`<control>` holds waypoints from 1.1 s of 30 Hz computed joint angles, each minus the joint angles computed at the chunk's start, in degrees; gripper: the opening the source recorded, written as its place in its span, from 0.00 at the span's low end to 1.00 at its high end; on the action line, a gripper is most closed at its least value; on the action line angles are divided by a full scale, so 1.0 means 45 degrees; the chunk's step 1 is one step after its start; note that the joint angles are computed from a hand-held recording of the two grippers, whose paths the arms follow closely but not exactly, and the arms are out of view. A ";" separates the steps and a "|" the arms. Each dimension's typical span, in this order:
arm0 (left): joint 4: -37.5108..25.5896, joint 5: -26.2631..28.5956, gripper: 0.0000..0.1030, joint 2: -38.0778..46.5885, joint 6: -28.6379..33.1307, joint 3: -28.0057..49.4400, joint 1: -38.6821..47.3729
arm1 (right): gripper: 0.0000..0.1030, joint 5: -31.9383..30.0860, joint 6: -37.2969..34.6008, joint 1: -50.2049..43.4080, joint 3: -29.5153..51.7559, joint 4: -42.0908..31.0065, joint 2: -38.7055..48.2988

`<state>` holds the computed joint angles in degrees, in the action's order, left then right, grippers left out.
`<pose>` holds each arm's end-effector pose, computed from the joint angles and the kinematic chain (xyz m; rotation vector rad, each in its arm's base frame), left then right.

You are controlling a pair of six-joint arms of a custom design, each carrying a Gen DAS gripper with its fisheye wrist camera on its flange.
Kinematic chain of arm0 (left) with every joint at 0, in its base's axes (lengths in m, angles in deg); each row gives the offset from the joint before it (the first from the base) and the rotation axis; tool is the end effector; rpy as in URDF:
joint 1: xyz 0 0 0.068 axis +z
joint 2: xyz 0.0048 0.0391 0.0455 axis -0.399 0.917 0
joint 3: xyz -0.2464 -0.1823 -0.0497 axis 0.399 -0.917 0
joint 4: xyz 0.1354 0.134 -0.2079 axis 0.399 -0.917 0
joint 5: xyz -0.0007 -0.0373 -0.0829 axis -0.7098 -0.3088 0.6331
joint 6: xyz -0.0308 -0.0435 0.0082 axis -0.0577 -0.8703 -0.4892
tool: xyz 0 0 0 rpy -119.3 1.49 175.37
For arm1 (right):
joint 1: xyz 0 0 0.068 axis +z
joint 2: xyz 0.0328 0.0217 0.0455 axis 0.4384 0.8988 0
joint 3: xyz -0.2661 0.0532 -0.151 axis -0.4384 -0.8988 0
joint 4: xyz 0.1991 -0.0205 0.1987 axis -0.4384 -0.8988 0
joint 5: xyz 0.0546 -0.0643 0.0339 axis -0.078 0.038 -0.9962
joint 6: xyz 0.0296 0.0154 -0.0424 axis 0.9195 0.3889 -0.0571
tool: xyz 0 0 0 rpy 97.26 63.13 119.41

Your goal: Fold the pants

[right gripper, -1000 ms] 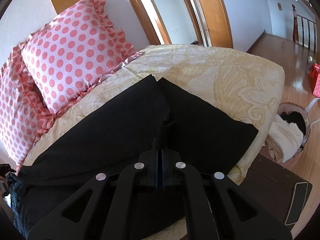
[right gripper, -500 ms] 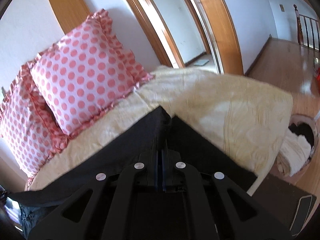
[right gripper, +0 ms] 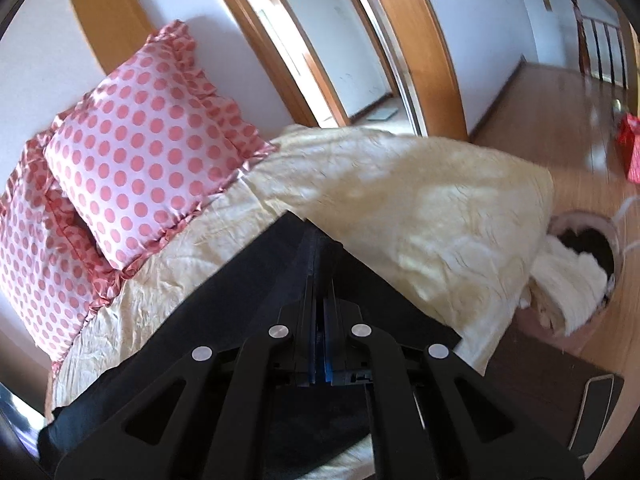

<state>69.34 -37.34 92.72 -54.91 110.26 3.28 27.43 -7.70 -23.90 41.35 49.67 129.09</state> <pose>0.2686 0.1264 0.1962 -0.5436 2.2221 -0.0893 0.2371 -0.2613 0.1593 1.0577 1.9996 0.1147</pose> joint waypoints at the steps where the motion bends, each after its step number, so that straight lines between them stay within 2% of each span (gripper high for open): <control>1: 0.0382 -0.0032 0.05 -0.0099 -0.0062 -0.0447 0.0090 | 0.02 -0.0106 0.0005 -0.0138 -0.0160 0.0094 -0.0083; 5: 0.1700 0.0421 0.05 -0.0158 -0.0425 -0.1810 0.0593 | 0.02 -0.0333 -0.0027 -0.0575 -0.0387 0.0104 -0.0090; 7: 0.2392 0.1080 0.09 0.0261 -0.0807 -0.2109 0.1053 | 0.02 -0.0336 -0.0068 -0.0630 -0.0318 -0.0043 0.0098; 10: 0.2855 0.2195 0.28 0.0506 -0.1701 -0.2128 0.1813 | 0.02 -0.0071 -0.0062 -0.0481 -0.0301 -0.0088 0.0250; 12: 0.3032 0.2594 0.47 0.0524 -0.2061 -0.2057 0.2221 | 0.02 0.0026 -0.0061 -0.0406 -0.0300 -0.0029 0.0264; 14: 0.2920 0.2869 0.50 0.0745 -0.2236 -0.1708 0.2531 | 0.02 0.0012 -0.0041 -0.0406 -0.0310 0.0007 0.0282; 18: 0.2480 0.3580 0.49 0.1542 -0.2746 -0.0866 0.2796 | 0.02 0.0000 -0.0018 -0.0395 -0.0342 0.0117 0.0258; 22: 0.2343 0.3417 0.47 0.1755 -0.3001 -0.0478 0.2748 | 0.02 -0.0041 0.0026 -0.0325 -0.0240 0.0220 0.0078; 23: 0.2326 0.3292 0.44 0.1719 -0.2938 -0.0462 0.2708 | 0.02 0.0071 -0.0035 -0.0235 -0.0145 0.0139 0.0073; 26: 0.2034 0.3070 0.19 0.1504 -0.2366 -0.0346 0.2572 | 0.02 0.0095 -0.0050 -0.0173 -0.0019 0.0051 0.0019; 27: 0.1909 0.3059 0.16 0.1289 -0.2248 -0.0399 0.2579 | 0.02 -0.0022 -0.0005 -0.0254 -0.0211 0.0272 -0.0226; 31: 0.1462 0.2625 0.10 0.1015 -0.1464 -0.0530 0.2787 | 0.02 0.0469 -0.0681 -0.0341 -0.0357 -0.0139 -0.0227; 33: 0.1106 0.2701 0.10 0.1249 -0.1119 -0.0458 0.3069 | 0.02 0.0105 -0.0459 -0.0625 -0.0398 -0.0265 0.0125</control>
